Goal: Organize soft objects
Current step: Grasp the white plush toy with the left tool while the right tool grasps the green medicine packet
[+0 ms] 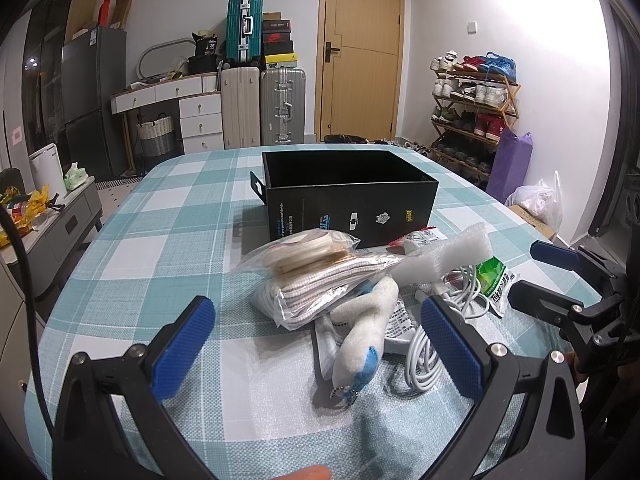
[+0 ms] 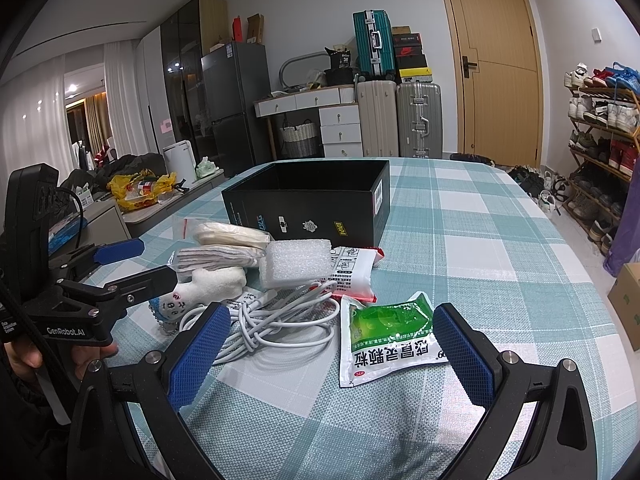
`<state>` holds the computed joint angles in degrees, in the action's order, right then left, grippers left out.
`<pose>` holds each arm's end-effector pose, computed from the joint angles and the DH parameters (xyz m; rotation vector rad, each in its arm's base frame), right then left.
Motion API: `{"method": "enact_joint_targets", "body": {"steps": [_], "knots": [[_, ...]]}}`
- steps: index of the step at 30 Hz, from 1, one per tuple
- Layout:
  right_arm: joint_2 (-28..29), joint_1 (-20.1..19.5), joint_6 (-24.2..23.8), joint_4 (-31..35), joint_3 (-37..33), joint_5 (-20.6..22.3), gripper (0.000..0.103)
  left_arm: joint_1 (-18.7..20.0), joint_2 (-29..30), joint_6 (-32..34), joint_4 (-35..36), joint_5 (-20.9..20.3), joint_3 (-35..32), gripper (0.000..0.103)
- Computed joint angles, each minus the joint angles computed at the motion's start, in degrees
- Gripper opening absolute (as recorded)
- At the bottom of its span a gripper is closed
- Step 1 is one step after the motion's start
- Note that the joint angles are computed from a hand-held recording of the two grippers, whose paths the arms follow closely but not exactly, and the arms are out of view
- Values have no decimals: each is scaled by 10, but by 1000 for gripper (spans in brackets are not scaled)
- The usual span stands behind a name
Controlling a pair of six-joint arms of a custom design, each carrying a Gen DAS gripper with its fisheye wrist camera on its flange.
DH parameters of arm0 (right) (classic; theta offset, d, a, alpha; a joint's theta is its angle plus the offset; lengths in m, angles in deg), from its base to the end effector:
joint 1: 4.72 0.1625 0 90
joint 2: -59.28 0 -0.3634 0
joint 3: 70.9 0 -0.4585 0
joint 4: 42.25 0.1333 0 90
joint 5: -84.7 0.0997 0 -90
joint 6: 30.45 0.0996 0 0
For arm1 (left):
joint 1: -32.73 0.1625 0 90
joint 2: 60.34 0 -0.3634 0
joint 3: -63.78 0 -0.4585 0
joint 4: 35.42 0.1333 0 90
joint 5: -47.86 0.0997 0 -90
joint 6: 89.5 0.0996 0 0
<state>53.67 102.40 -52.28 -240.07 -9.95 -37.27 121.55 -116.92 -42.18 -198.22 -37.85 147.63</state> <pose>0.2978 -0.6932 -0.1515 0.4667 -2.3069 1.1204 0.1253 -0.7512 0.2573 1.0303 2.3866 -0.9653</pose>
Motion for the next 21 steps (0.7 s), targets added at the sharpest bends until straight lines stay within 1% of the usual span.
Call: {"method": "enact_joint_targets", "body": {"steps": [3, 4, 8, 13, 15, 17, 21], "knots": [[9, 5, 7, 16, -19, -10, 103, 1, -2, 0, 2, 1, 3, 103], [14, 5, 8, 23, -28, -12, 103, 2, 5, 1, 5, 2, -6, 103], [4, 3, 10, 26, -15, -16, 103, -2, 6, -3, 7, 8, -8, 103], [-4, 4, 14, 29, -8, -19, 103, 0, 0, -8, 5, -3, -7, 103], [-13, 4, 26, 37, 0, -18, 103, -1, -2, -12, 13, -4, -9, 103], [-15, 5, 23, 34, 0, -19, 103, -1, -4, -15, 25, -6, -12, 103], [-22, 6, 26, 56, 2, -28, 103, -5, -3, -9, 37, -1, -15, 103]]}}
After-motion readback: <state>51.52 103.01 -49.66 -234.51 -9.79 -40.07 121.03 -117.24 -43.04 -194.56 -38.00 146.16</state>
